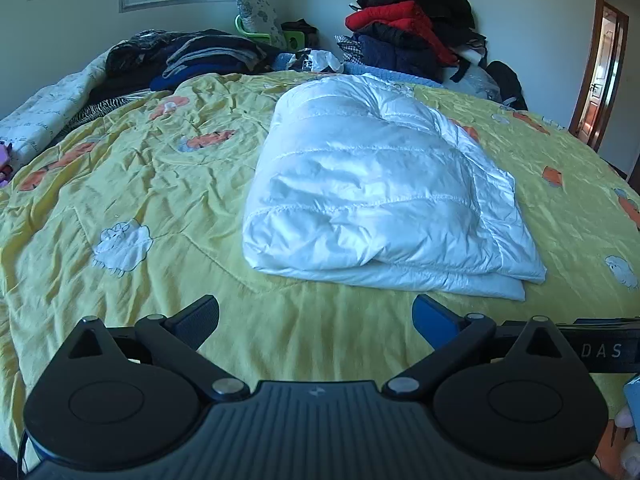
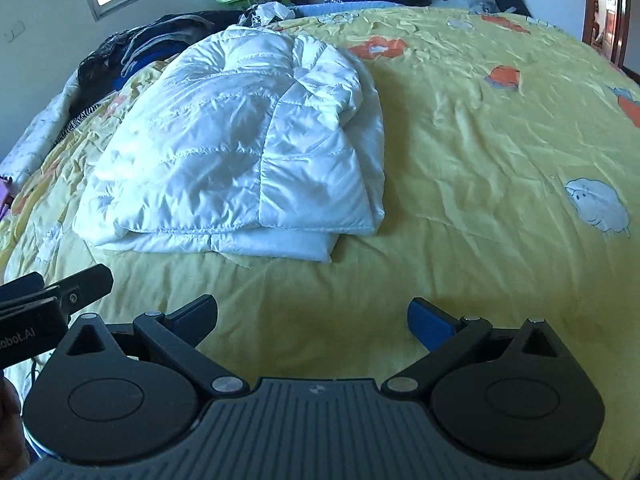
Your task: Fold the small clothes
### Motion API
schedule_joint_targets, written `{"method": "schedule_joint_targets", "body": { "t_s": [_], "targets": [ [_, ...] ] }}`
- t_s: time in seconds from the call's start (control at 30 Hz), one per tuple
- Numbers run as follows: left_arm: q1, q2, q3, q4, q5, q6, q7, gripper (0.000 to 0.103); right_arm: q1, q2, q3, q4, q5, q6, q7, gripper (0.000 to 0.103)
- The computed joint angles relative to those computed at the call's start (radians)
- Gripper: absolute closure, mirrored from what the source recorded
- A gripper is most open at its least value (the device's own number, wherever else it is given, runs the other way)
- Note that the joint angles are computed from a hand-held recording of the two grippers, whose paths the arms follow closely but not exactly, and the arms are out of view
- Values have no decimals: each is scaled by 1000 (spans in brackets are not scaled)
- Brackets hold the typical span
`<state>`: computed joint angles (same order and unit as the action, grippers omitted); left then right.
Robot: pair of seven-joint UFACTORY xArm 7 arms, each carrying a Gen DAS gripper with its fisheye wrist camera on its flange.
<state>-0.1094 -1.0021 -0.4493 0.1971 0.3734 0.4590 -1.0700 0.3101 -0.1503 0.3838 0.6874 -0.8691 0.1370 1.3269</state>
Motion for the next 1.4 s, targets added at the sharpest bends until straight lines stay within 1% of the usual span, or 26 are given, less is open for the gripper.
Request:
{"method": "schedule_joint_targets", "body": {
  "t_s": [0.07, 0.2, 0.27, 0.33, 0.4, 0.53, 0.63, 0.77, 0.9, 0.97, 1.03, 1.23, 1.4],
  "targets": [
    [-18, -24, -1, -8, -5, 16, -3, 0, 0, -9, 7, -6, -12, 12, 12, 1],
    [-55, -91, -13, -29, -11, 52, -18, 0, -31, -42, 42, -30, -88, 8, 105, 1],
    [-74, -121, -18, -34, -14, 77, -24, 0, -32, -60, 50, -39, -100, 13, 111, 1],
    [-99, -151, -20, -41, -18, 99, -28, 0, -47, -90, 74, -52, -129, 14, 151, 1],
    [-118, -168, -25, -41, -18, 123, -25, 0, -56, -116, 93, -64, -140, 14, 167, 1],
    [-151, -224, -44, -48, -15, 163, -39, 0, -68, -172, 130, -88, -128, 20, 165, 1],
    [-179, -272, -59, -53, -13, 205, -52, 0, -90, -231, 164, -115, -108, 13, 162, 1],
    [-189, -296, -59, -45, -7, 247, -53, 0, -86, -273, 177, -136, -28, 17, 92, 1],
    [-172, -298, -56, -33, 4, 261, -53, 0, -97, -260, 192, -126, 55, 21, 39, 1],
    [-175, -312, -57, -33, 8, 269, -53, 0, -113, -262, 215, -122, 86, 27, 27, 1],
    [-182, -321, -62, -32, 8, 279, -52, 0, -134, -273, 246, -124, 103, 30, 26, 1],
    [-190, -322, -61, -28, 7, 286, -44, 0, -164, -292, 292, -131, 148, 20, -21, 1],
    [-189, -303, -59, -19, 6, 281, -37, 0, -178, -297, 301, -138, 194, 5, -64, 1]
  ]
}}
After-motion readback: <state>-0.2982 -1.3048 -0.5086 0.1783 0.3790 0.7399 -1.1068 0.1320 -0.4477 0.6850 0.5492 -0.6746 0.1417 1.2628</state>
